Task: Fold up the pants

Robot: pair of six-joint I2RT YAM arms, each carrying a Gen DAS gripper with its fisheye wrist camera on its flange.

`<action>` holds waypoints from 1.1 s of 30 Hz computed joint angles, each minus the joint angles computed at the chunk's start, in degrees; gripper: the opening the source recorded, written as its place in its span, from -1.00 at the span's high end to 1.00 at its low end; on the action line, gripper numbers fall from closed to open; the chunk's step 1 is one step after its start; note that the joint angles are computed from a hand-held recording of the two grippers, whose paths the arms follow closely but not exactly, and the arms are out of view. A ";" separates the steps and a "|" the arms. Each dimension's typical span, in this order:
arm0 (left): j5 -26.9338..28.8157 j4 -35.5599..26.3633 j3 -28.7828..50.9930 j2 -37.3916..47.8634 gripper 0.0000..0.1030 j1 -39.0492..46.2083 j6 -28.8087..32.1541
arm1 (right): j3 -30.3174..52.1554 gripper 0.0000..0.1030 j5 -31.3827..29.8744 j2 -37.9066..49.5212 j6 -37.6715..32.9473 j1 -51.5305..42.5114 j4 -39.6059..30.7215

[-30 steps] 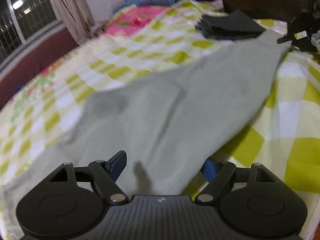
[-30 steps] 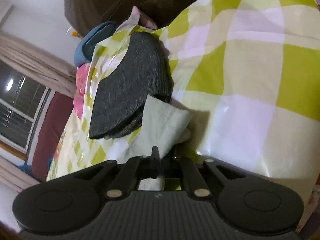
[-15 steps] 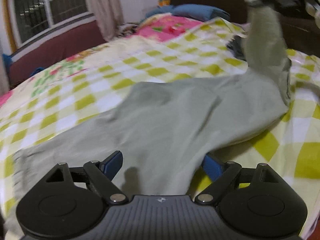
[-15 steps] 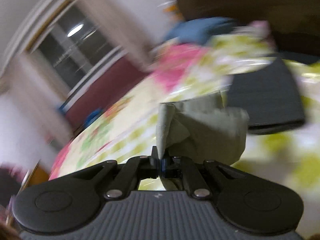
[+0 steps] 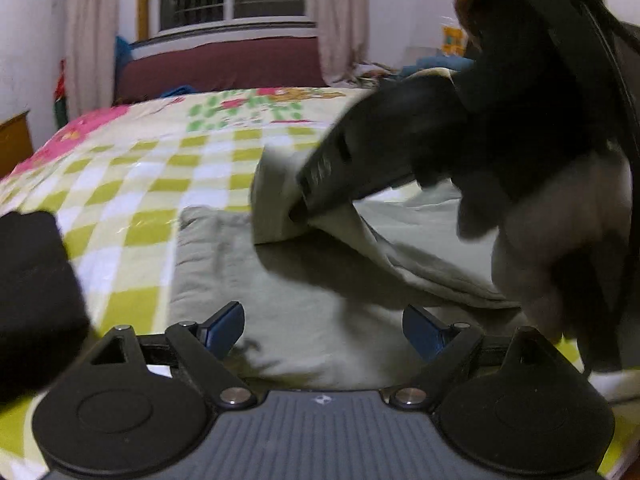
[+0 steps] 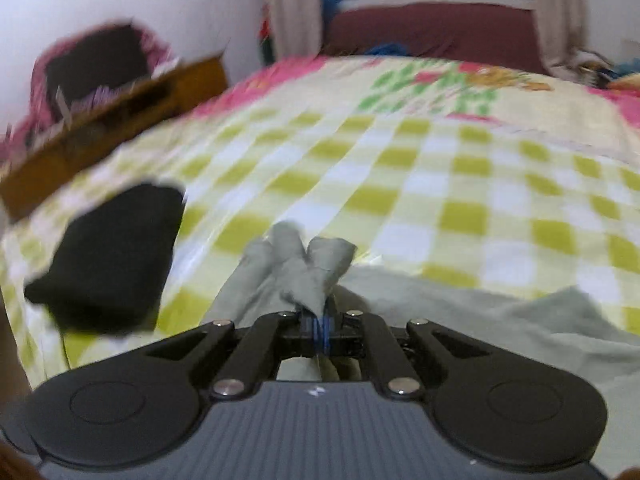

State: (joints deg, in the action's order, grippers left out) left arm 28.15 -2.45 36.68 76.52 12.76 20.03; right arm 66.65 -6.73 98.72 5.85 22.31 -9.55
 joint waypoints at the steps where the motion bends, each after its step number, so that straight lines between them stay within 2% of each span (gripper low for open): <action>1: 1.36 -0.75 0.75 0.87 -0.93 1.54 -0.38 | -0.35 0.91 0.88 -0.19 -0.41 1.16 0.01; 6: 5.55 -1.30 2.28 2.99 -0.93 6.52 -1.61 | 1.31 0.91 3.21 -0.26 6.13 1.75 1.01; 9: 5.95 -0.84 1.44 2.29 -0.93 8.11 -1.06 | -0.13 0.91 4.17 -1.95 7.87 1.95 5.41; 11: 5.95 -1.10 0.81 1.31 -0.93 9.07 -0.14 | 0.02 0.91 4.52 -0.93 4.40 3.89 7.07; 15: 6.02 -3.96 -0.12 -0.54 -0.93 11.99 4.11 | -0.14 0.90 6.97 3.24 -8.03 9.03 6.00; 18: 5.27 -5.28 -0.65 -0.84 -0.93 13.20 6.26 | 1.11 0.81 6.26 7.44 -10.37 10.03 1.98; 20: 4.84 -6.02 -0.62 -0.88 -0.93 13.47 6.87 | 0.30 0.76 7.09 7.63 -11.21 10.57 3.41; 24: 4.38 -6.47 -0.50 -1.79 -0.93 13.29 7.39 | 1.20 0.73 -0.80 5.65 -7.67 8.27 1.70; 28: 4.76 -6.39 -0.26 -4.09 -0.93 13.78 6.78 | -3.12 0.72 -1.58 1.19 -10.09 7.25 2.52; 30: 4.02 -5.29 0.11 -4.10 -0.93 13.31 5.95 | -5.52 0.72 -4.10 -1.36 -9.82 5.72 1.61; 32: 3.36 -5.05 0.43 -4.48 -0.93 12.87 5.65 | -8.15 0.53 -6.52 -4.68 -9.47 3.99 0.23; 33: 3.35 -5.04 0.67 -4.55 -0.94 12.55 5.86 | -10.21 0.51 -7.40 -6.99 -8.93 2.86 0.12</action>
State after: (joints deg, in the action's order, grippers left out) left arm 31.51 -7.48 37.35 71.97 25.31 25.89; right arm 56.44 -14.12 91.73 -3.07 25.17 -9.43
